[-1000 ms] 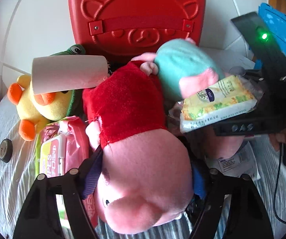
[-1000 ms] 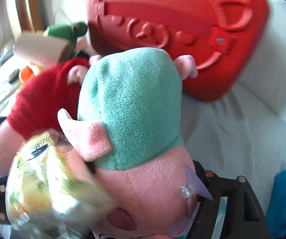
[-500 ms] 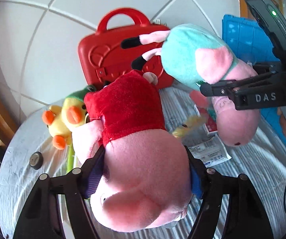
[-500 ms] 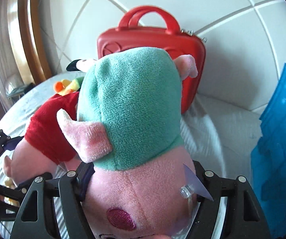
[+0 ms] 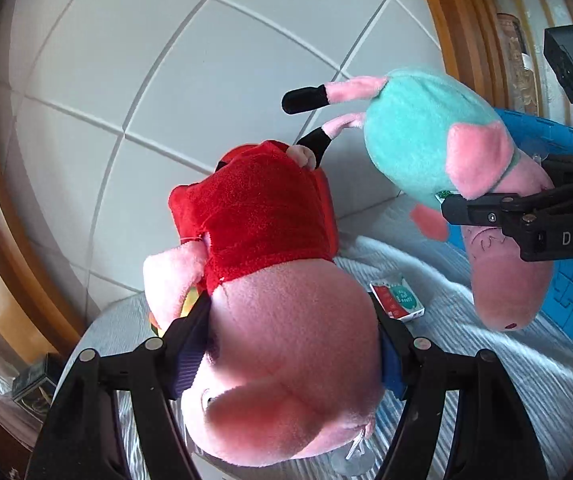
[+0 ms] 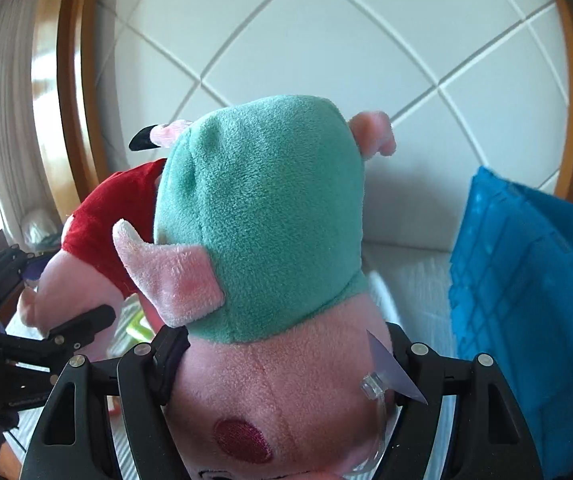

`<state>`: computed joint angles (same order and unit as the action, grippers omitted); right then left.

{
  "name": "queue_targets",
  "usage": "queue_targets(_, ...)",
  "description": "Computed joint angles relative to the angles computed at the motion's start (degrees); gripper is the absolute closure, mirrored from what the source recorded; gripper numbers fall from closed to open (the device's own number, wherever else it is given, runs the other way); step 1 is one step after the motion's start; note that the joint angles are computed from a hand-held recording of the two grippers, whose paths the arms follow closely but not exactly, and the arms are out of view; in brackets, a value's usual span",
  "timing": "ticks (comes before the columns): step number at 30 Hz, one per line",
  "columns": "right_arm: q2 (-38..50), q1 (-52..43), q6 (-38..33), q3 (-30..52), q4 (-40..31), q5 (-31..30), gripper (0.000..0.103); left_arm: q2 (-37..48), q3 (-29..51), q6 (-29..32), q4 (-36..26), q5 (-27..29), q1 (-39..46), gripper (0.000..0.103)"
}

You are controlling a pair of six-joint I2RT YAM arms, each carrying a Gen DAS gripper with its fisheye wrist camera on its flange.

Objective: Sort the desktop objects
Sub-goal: 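Carry both pig plushes over the blue bin and open both tools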

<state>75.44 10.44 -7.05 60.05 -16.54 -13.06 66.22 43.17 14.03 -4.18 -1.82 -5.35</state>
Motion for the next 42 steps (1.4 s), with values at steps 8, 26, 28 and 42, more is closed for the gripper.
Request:
queue_targets(8, -18.9, -4.1, 4.5, -1.9, -8.5, 3.1, 0.028, -7.0, 3.7, 1.3, -4.5, 0.7, -6.5, 0.032)
queue_targets(26, -19.6, -67.5, -4.1, 19.0, -25.8, -35.9, 0.025, 10.7, 28.2, -1.1, -4.9, -5.9, -37.1, 0.032)
queue_targets(28, -14.4, -69.6, -5.6, 22.6, -25.7, -36.5, 0.025, 16.8, 34.6, -1.6, -5.5, -6.6, -39.2, 0.032)
queue_targets(42, 18.1, -65.8, -6.4, 45.5, -25.9, -31.9, 0.015, 60.8, 102.2, -4.1, -33.8, -12.4, -44.2, 0.022)
